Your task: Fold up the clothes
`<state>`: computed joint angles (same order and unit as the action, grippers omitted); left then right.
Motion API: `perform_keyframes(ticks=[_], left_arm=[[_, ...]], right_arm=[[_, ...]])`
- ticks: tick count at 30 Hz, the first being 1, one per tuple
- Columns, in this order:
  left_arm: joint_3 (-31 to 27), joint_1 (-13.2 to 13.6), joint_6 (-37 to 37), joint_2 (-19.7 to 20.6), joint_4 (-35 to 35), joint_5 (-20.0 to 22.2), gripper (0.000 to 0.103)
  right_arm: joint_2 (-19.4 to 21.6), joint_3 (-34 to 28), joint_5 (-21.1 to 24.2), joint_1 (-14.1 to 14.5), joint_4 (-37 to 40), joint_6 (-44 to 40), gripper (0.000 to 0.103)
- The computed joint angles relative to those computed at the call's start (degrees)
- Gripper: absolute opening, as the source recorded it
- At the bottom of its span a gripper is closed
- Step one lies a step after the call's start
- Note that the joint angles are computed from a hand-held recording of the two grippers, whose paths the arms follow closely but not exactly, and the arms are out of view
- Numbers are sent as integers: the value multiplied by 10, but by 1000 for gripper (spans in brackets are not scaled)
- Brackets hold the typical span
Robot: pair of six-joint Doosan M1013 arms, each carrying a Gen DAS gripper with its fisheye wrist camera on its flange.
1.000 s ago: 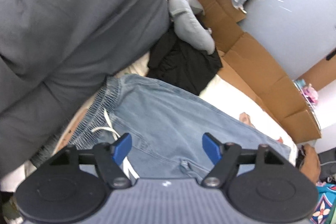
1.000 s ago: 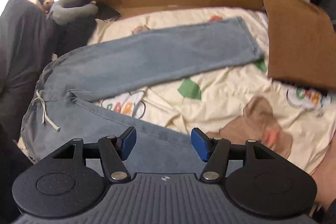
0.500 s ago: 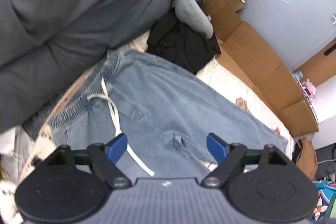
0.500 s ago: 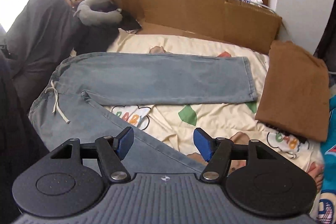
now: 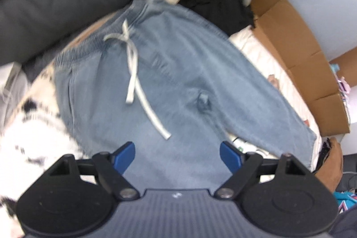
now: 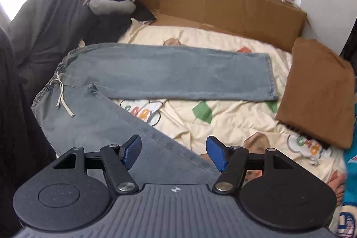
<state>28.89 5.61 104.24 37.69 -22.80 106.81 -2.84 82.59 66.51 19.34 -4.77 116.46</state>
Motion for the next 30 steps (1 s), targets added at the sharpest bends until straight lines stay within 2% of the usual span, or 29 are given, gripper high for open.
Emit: perform_keyframes(ticks=[5,12,15,18,25,30], left_arm=[[23,5,-12,-2,15,-6,84],[2,19,-46,24,15,7,73],[20,21,-53,25,31,-2,70],[37,25,-97,29,27,8,64],[99,23,-102,15,44,-6,65],[121,23,-100,12,60,-24,65]], right_arm=[[5,26,-16,5,34,-18,71],[13,46,-13,9,68,-53,71],[11,55,-15,12,69,-43,71],[12,60,-13,15,69,-48,71],[19,59,-1,21,87,-70,71],[23,59,2,25,99,-84,71]])
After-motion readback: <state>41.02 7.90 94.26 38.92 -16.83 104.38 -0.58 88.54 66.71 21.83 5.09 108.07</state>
